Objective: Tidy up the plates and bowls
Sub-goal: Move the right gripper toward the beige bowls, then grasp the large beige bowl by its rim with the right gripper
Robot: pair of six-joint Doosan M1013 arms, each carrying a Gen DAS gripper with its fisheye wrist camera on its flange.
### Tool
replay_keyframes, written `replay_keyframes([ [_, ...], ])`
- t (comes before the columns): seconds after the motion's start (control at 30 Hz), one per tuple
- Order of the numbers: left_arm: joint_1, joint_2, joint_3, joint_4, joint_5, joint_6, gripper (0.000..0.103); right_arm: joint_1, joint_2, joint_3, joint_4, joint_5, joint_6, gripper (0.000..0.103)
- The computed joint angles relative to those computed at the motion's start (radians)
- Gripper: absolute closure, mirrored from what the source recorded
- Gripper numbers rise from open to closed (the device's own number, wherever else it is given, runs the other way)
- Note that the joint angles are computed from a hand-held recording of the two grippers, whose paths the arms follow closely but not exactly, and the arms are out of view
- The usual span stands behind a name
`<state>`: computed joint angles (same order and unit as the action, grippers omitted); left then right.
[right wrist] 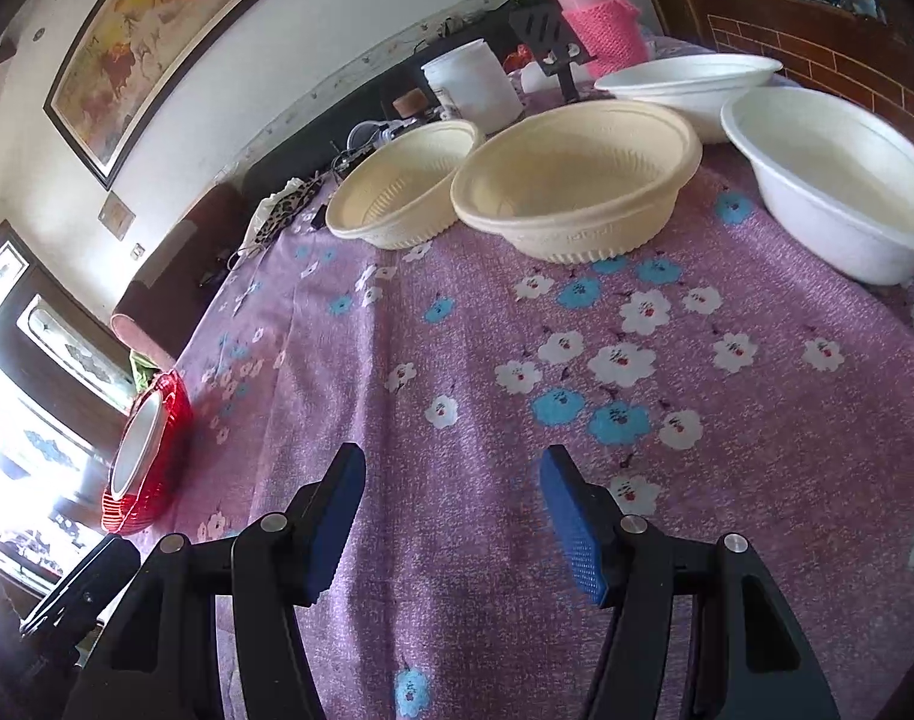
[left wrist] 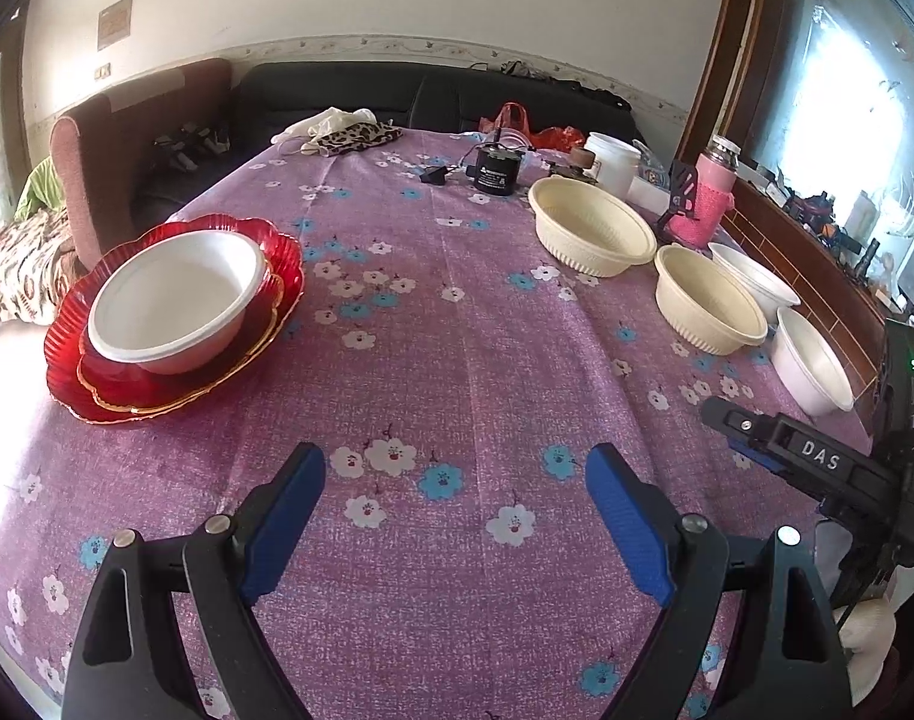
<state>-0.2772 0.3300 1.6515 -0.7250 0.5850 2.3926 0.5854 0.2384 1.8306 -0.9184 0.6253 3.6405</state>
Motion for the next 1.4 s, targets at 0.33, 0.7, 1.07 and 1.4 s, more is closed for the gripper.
replay_keyframes([
  [0.33,0.002,0.012,-0.012,-0.009,0.024,-0.001,0.015,-0.090,-0.053,0.033,-0.026,0.039,0.186,0.038],
  [0.7,-0.011,0.008,-0.010,0.038,0.008,-0.036,0.015,-0.155,-0.004,-0.003,-0.022,0.083,0.302,0.038],
  [1.07,-0.015,0.005,-0.014,0.045,0.037,-0.051,0.015,-0.168,-0.014,0.021,-0.001,-0.045,0.213,0.087],
  [1.4,0.001,0.049,-0.097,0.020,0.155,-0.094,0.015,-0.146,-0.052,0.075,0.176,-0.308,-0.029,0.086],
])
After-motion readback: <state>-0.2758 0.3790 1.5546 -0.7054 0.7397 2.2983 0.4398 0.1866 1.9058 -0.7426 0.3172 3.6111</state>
